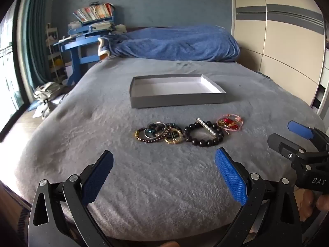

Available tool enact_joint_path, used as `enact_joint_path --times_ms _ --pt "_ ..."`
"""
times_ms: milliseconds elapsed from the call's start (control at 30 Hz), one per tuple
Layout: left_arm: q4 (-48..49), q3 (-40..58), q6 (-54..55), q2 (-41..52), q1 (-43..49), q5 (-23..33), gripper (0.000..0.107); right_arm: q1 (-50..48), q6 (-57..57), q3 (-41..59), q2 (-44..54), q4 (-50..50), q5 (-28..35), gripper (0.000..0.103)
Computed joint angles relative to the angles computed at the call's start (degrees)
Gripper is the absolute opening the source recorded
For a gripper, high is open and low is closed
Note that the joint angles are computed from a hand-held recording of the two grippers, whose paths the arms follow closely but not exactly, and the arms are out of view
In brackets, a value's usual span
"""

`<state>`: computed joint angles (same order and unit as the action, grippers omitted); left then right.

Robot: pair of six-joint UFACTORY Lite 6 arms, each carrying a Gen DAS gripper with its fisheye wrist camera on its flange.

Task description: Organize jewelry

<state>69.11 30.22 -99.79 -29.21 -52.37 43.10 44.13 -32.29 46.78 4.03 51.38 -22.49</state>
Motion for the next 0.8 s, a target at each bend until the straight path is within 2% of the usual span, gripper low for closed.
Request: enact_joint_path --times_ms 67,167,267,333,400,800 --pt "-0.8 -0.59 1.52 -1.03 1.22 -1.63 0.098 0.07 -0.74 0.01 -0.05 0.11 0.18 0.098" --pt "-0.26 0.67 1.3 0.64 -0.76 0.37 0.098 -0.53 2.72 -1.77 -1.36 -3.55 0.05 0.098" --pt "0.35 0.01 -0.13 0.45 -2.47 1.83 0.098 0.38 -2.17 0.42 0.15 2.1 -0.15 0.098" --pt "0.0 0.21 -0.42 0.72 -2.75 2.06 0.098 -0.09 -1.32 0.15 -0.35 1.17 0.43 0.098" --pt "0.86 -0.06 -0.9 1.52 -0.18 -0.82 0.098 -0.06 -1.2 0.37 -0.1 1.04 0.34 0.098" --pt "0.38 -0.59 0.03 0.98 1.28 -1.97 0.098 -0.12 -0.34 0.02 0.06 0.14 0.02 0.098"
